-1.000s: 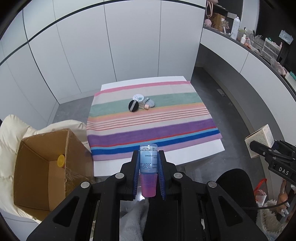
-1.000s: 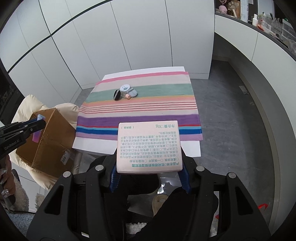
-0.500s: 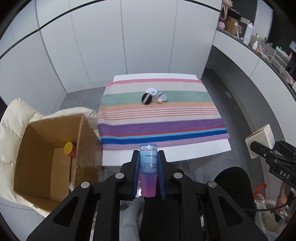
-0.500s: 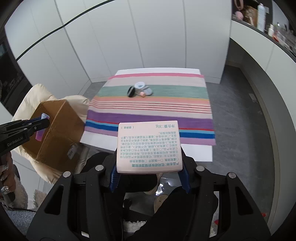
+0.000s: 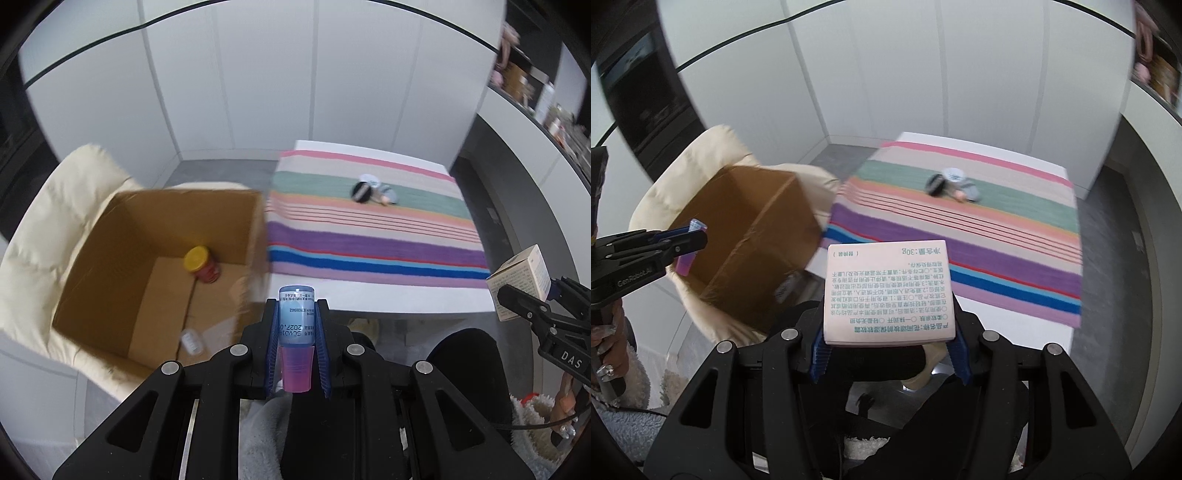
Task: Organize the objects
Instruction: 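Lift and carry the beige box and blue-pink tube with both tools over the cardboard box, then open both tools to drop the beige box and tube into the cardboard box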
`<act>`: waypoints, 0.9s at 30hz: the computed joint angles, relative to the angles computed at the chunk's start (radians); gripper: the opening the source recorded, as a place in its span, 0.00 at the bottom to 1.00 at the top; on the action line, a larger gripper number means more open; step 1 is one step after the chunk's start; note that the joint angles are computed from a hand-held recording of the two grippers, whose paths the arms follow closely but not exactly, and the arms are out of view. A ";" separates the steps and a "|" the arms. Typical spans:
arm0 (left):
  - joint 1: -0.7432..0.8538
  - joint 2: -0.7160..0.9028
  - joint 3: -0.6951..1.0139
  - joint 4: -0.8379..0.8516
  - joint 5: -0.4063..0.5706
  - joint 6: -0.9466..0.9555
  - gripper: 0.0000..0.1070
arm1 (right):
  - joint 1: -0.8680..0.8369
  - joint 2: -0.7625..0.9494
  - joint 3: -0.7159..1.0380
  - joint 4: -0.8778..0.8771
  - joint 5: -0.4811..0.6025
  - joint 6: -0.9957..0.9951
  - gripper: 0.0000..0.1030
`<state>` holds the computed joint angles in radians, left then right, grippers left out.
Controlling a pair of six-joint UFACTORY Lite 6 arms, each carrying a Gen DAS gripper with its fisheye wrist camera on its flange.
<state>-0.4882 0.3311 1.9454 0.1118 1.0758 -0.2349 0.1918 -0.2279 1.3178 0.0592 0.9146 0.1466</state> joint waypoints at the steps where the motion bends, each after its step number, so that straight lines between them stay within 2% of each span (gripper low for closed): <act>1: 0.021 -0.024 -0.031 -0.001 -0.008 0.004 0.18 | 0.043 0.028 0.027 -0.015 -0.005 0.023 0.53; 8: 0.169 -0.187 -0.231 -0.011 -0.060 0.046 0.18 | 0.285 0.208 0.198 -0.107 -0.025 0.127 0.53; 15: 0.295 -0.265 -0.328 -0.058 -0.078 0.111 0.18 | 0.436 0.365 0.365 -0.169 -0.007 0.172 0.53; 24: 0.347 -0.210 -0.288 -0.098 -0.085 0.172 0.18 | 0.489 0.495 0.503 -0.204 0.026 0.171 0.53; 27: 0.371 -0.161 -0.248 -0.085 -0.093 0.170 0.18 | 0.490 0.595 0.616 -0.216 0.046 0.155 0.53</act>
